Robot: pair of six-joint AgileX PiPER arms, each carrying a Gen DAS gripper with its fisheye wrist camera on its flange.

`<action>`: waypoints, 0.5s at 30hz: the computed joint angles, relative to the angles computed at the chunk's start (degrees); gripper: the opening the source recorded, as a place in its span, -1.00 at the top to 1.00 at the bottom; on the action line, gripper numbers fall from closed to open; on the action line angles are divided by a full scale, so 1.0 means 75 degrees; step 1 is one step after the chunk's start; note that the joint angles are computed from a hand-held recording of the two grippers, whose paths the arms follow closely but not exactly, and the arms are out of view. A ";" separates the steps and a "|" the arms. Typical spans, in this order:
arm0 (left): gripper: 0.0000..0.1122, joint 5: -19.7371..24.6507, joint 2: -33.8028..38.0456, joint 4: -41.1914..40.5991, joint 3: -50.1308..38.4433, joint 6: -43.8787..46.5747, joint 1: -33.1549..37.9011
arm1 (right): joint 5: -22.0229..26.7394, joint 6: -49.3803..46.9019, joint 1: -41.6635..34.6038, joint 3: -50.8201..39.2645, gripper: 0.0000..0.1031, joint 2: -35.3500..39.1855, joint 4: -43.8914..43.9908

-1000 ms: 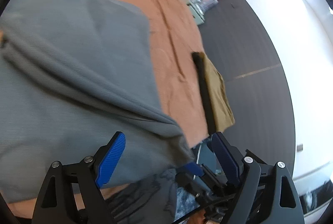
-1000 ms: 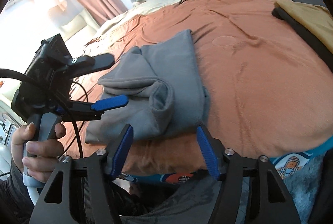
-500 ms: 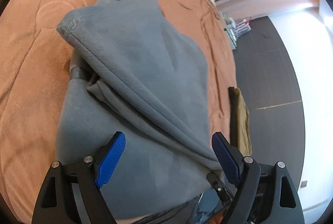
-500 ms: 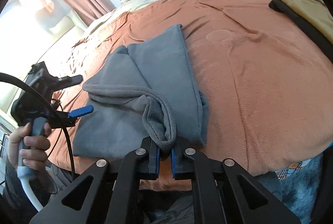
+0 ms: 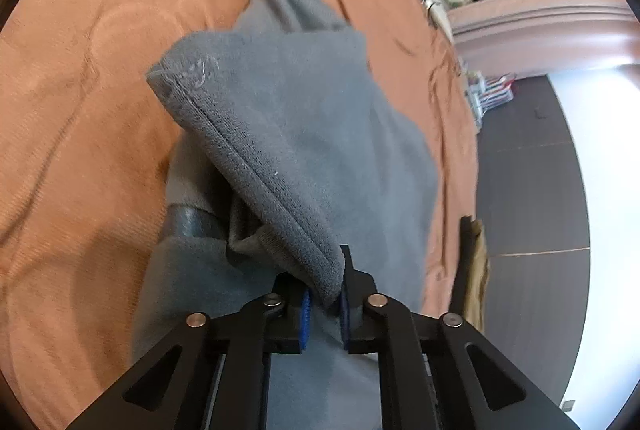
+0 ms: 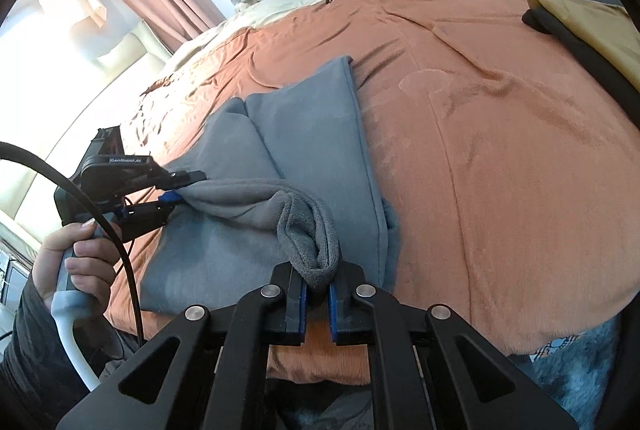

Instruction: Fold small clothes

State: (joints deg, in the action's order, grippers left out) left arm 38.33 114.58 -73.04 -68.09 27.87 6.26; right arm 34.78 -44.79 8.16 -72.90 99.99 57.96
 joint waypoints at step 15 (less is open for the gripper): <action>0.83 -0.0184 -0.0252 0.1123 -0.1580 -0.0789 -0.0697 | 0.0337 -0.0180 -0.0221 -0.0216 0.92 0.0513 0.0433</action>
State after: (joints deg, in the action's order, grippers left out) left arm 36.95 112.70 -64.62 -79.94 21.95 1.04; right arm 37.31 -46.14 6.50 -74.53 103.83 61.20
